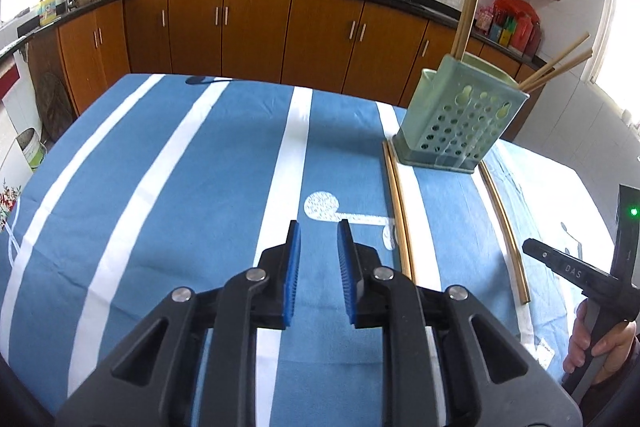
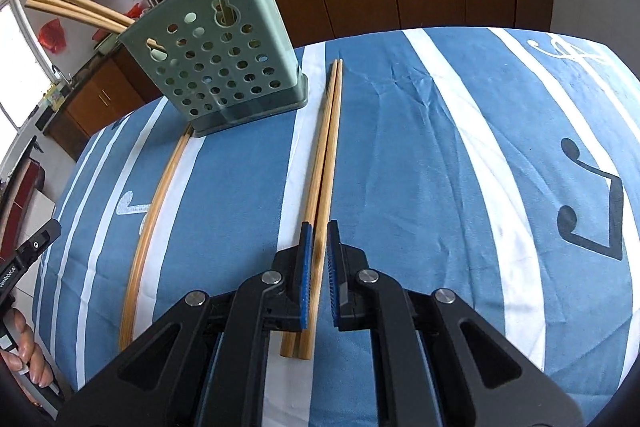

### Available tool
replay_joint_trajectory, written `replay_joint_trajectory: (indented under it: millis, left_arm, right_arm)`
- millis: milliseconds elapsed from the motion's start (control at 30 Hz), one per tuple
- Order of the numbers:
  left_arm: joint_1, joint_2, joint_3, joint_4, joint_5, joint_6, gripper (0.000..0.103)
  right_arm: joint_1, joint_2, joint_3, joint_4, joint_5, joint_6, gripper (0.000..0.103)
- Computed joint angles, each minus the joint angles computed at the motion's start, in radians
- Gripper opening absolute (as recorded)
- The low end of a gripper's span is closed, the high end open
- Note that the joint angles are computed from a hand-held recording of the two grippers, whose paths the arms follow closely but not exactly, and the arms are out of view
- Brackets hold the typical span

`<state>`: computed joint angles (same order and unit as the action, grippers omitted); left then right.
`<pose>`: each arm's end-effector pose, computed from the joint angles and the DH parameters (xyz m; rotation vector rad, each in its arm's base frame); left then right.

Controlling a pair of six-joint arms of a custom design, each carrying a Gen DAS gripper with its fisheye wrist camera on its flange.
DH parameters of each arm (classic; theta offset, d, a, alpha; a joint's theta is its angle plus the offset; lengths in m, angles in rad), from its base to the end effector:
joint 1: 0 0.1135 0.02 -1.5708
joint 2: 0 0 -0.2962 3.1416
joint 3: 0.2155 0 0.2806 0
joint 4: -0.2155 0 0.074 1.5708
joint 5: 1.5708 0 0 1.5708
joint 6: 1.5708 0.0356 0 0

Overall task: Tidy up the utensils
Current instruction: 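Lower the right tool onto a chopstick and grasp it while the left tool grasps another, then hold both grasped chopsticks against the table cloth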

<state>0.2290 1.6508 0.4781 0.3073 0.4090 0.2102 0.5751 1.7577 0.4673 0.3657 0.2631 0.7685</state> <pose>0.2704 0.0485 0.0981 0.1577 2.3573 -0.2880 0.2348 0.1412 0.0712 0.3469 2.4442 0.2585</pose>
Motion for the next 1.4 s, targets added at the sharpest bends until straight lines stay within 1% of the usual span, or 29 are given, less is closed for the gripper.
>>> replay_joint_trajectory:
  millis: [200, 433, 567, 700, 767, 900, 1033, 1100, 1267, 1333, 1400]
  left_arm:
    - [-0.027, 0.008, 0.015, -0.023, -0.008, -0.006, 0.02]
    - [-0.071, 0.044, 0.025, -0.026, 0.006, -0.015, 0.02]
    - [-0.104, 0.064, 0.024, -0.026, 0.028, -0.005, 0.02]
    - [-0.145, 0.093, 0.025, -0.033, 0.042, 0.021, 0.019]
    - [-0.169, 0.108, 0.022, -0.026, 0.033, 0.03, 0.019]
    - [-0.207, 0.144, 0.023, -0.015, 0.002, 0.044, 0.015]
    - [-0.228, 0.174, 0.021, -0.005, -0.027, 0.052, 0.014]
    - [-0.233, 0.175, 0.014, 0.013, -0.038, 0.056, 0.014]
    - [-0.231, 0.181, 0.02, 0.014, -0.061, 0.048, 0.014]
    - [-0.233, 0.189, 0.019, 0.024, -0.079, 0.05, 0.011]
    - [-0.243, 0.184, 0.011, 0.036, -0.096, 0.051, 0.011]
  right_arm:
    - [0.008, 0.03, 0.013, -0.015, 0.008, -0.011, 0.009]
    - [0.029, 0.036, 0.023, -0.039, 0.071, -0.05, 0.008]
    - [0.006, 0.022, 0.002, -0.057, 0.122, -0.023, 0.008]
    - [-0.047, -0.006, -0.044, -0.038, 0.119, -0.002, 0.008]
    - [-0.057, -0.013, -0.056, -0.032, 0.116, -0.007, 0.008]
    - [-0.049, -0.012, -0.058, -0.035, 0.13, -0.016, 0.008]
    - [-0.05, -0.011, -0.058, -0.033, 0.128, -0.016, 0.008]
    - [-0.054, -0.012, -0.059, -0.03, 0.125, -0.022, 0.008]
    - [-0.051, -0.015, -0.06, -0.03, 0.127, -0.019, 0.008]
    - [-0.049, -0.015, -0.06, -0.032, 0.128, -0.02, 0.008]
    - [-0.046, -0.013, -0.058, -0.034, 0.132, -0.019, 0.008]
